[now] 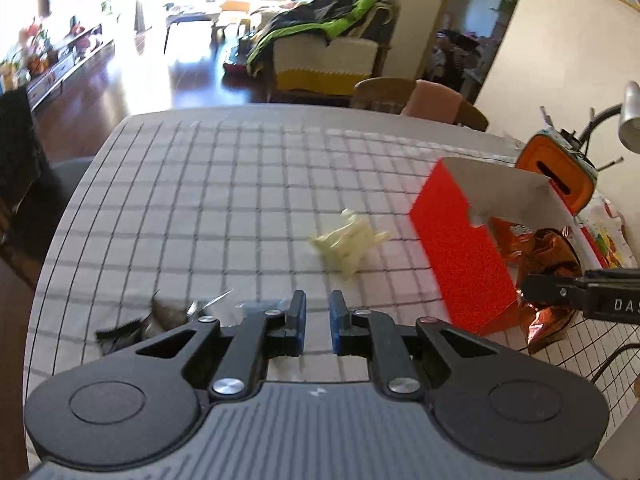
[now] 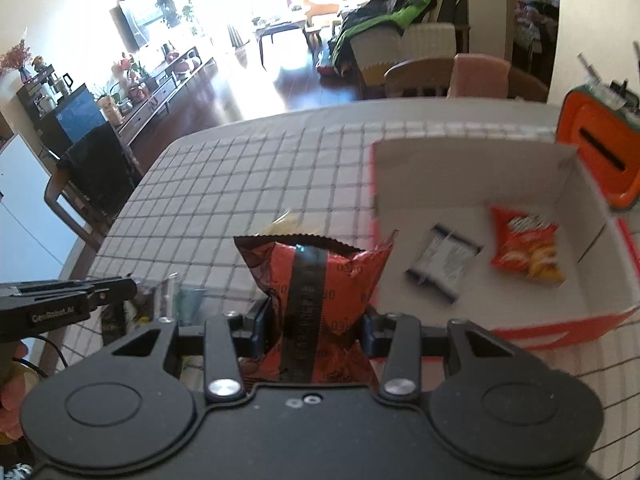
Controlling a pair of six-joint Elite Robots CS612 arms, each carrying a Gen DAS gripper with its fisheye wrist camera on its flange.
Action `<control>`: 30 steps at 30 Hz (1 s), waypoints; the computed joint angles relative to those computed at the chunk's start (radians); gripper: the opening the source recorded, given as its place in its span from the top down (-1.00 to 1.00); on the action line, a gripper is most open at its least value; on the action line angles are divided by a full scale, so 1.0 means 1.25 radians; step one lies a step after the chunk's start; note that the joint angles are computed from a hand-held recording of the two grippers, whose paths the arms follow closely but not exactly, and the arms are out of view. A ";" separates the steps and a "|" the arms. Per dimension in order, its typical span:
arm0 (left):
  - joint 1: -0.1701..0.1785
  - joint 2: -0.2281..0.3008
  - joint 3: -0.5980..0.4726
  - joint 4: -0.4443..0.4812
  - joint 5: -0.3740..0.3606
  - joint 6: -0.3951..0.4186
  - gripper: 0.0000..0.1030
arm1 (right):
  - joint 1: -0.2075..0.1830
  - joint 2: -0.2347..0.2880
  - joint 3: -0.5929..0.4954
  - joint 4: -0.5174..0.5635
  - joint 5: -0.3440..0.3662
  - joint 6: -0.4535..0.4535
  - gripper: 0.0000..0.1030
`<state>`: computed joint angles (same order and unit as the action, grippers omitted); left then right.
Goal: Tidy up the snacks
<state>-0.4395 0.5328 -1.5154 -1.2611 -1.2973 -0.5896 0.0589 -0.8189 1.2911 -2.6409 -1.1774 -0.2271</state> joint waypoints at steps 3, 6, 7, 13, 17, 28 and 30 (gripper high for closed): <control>0.005 -0.017 0.031 0.015 -0.011 0.000 0.76 | -0.015 0.005 -0.011 0.015 0.014 0.015 0.18; 0.012 -0.023 0.039 0.062 -0.036 -0.009 0.77 | -0.025 0.006 -0.009 0.028 0.037 0.013 0.18; 0.012 -0.024 0.042 0.077 -0.046 -0.001 0.76 | -0.028 0.006 -0.006 0.028 0.043 0.015 0.18; 0.003 -0.021 0.062 0.167 -0.079 -0.018 0.76 | -0.035 0.001 0.019 0.064 0.077 0.007 0.18; -0.004 -0.008 0.062 0.193 -0.117 -0.001 0.29 | -0.037 -0.002 0.022 0.092 0.087 -0.007 0.18; -0.021 0.023 0.050 0.193 -0.082 0.030 0.32 | -0.042 -0.004 0.028 0.106 0.089 -0.005 0.17; -0.023 0.022 0.052 0.193 -0.078 0.042 0.38 | -0.042 -0.004 0.029 0.103 0.089 -0.005 0.17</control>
<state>-0.4683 0.5601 -1.4507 -1.0194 -1.3949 -0.5366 0.0059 -0.8240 1.3271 -2.5118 -1.0667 -0.2335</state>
